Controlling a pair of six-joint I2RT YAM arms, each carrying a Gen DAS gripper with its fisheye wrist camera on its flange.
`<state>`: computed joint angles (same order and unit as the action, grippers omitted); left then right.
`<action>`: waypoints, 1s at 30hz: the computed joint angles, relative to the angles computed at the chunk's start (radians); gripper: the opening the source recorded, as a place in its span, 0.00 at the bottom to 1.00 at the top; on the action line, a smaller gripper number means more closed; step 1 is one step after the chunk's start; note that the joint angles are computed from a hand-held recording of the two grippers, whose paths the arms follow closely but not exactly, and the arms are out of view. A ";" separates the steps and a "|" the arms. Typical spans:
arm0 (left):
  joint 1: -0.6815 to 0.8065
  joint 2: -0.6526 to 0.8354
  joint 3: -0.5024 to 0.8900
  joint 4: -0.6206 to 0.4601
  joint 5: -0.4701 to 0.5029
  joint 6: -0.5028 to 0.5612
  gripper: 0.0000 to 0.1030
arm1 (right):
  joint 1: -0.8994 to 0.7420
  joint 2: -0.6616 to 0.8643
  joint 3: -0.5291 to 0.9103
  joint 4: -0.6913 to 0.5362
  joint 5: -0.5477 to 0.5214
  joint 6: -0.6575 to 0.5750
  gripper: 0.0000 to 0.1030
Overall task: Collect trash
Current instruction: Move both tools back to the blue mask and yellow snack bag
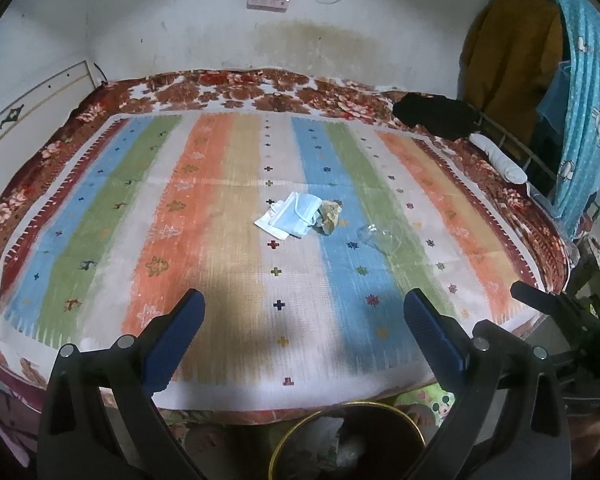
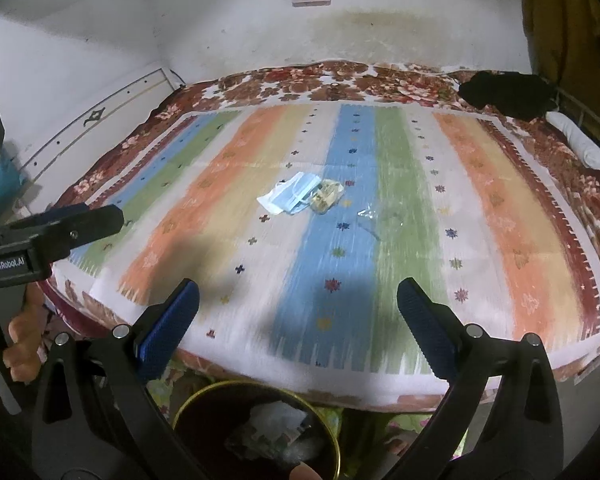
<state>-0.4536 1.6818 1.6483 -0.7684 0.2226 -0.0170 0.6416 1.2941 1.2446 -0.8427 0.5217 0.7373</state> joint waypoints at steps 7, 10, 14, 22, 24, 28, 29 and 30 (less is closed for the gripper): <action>-0.003 0.102 0.116 -0.028 -0.009 -0.008 0.95 | -0.087 0.047 0.034 0.041 -0.040 -0.079 0.92; 0.000 0.131 0.156 -0.032 0.005 -0.016 0.95 | -0.126 0.069 0.045 0.072 -0.066 -0.112 0.92; -0.005 0.198 0.237 -0.052 -0.005 -0.017 0.95 | -0.162 0.097 0.061 0.101 -0.097 -0.145 0.92; 0.015 0.332 0.383 -0.091 0.005 -0.043 0.95 | -0.237 0.183 0.104 0.142 -0.140 -0.216 0.92; 0.014 0.359 0.412 -0.092 -0.001 -0.039 0.95 | -0.256 0.210 0.115 0.155 -0.152 -0.234 0.92; 0.015 0.406 0.466 -0.098 -0.003 -0.039 0.95 | -0.292 0.258 0.137 0.177 -0.181 -0.252 0.92; 0.016 0.419 0.482 -0.103 -0.002 -0.041 0.95 | -0.303 0.273 0.144 0.182 -0.190 -0.255 0.92; 0.017 0.436 0.504 -0.112 0.001 -0.043 0.95 | -0.312 0.285 0.150 0.186 -0.199 -0.256 0.92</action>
